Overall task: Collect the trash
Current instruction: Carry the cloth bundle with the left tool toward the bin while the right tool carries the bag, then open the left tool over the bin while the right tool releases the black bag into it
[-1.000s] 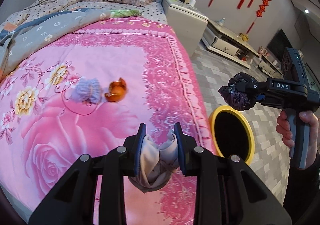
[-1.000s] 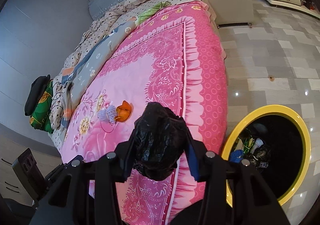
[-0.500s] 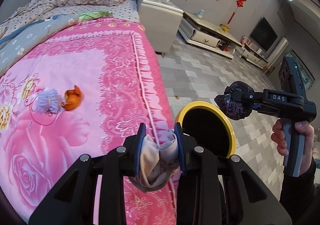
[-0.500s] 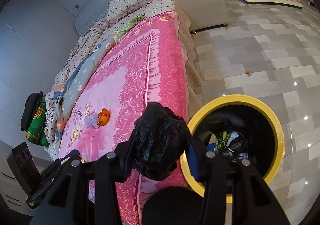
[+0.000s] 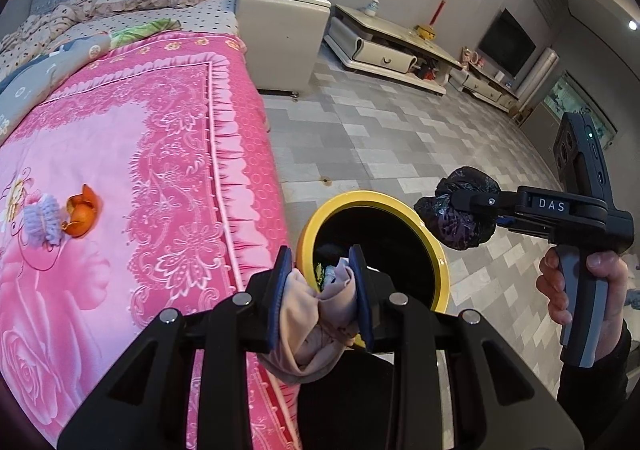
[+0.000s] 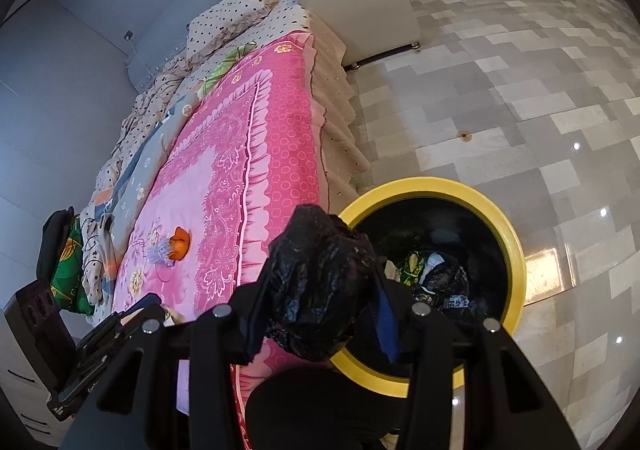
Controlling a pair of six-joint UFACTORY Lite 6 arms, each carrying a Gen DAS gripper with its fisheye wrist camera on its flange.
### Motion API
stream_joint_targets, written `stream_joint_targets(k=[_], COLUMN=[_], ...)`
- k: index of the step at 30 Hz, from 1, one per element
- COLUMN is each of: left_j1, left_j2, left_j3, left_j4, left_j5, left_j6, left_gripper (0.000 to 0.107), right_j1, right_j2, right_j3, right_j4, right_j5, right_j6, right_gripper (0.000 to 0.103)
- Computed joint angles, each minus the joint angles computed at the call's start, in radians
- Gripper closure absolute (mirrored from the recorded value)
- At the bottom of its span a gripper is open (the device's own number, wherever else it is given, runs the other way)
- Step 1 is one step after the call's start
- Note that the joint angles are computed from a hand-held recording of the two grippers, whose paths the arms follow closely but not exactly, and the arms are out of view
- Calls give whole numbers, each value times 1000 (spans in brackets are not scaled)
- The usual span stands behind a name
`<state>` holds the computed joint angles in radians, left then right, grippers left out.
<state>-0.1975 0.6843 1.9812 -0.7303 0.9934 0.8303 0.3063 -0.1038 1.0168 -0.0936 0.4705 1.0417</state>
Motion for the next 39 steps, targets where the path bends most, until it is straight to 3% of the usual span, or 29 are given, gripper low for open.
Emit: stream_joint_targets(k=[18, 35, 39], left_j1=[-206, -258, -245], left_j2=[160, 190, 165], left_j3=[97, 97, 65], left_j4=[67, 41, 23], left_j5=[-70, -95, -106], left_j6=[-102, -83, -57], left_gripper=[77, 71, 59], right_j1=[-145, -185, -188], right_j2=[13, 12, 6], right_j3=[-133, -169, -174], right_j4=[140, 124, 122], right_j5=[-66, -74, -71], right_j6=[-200, -195, -185], right_gripper=[61, 58, 55])
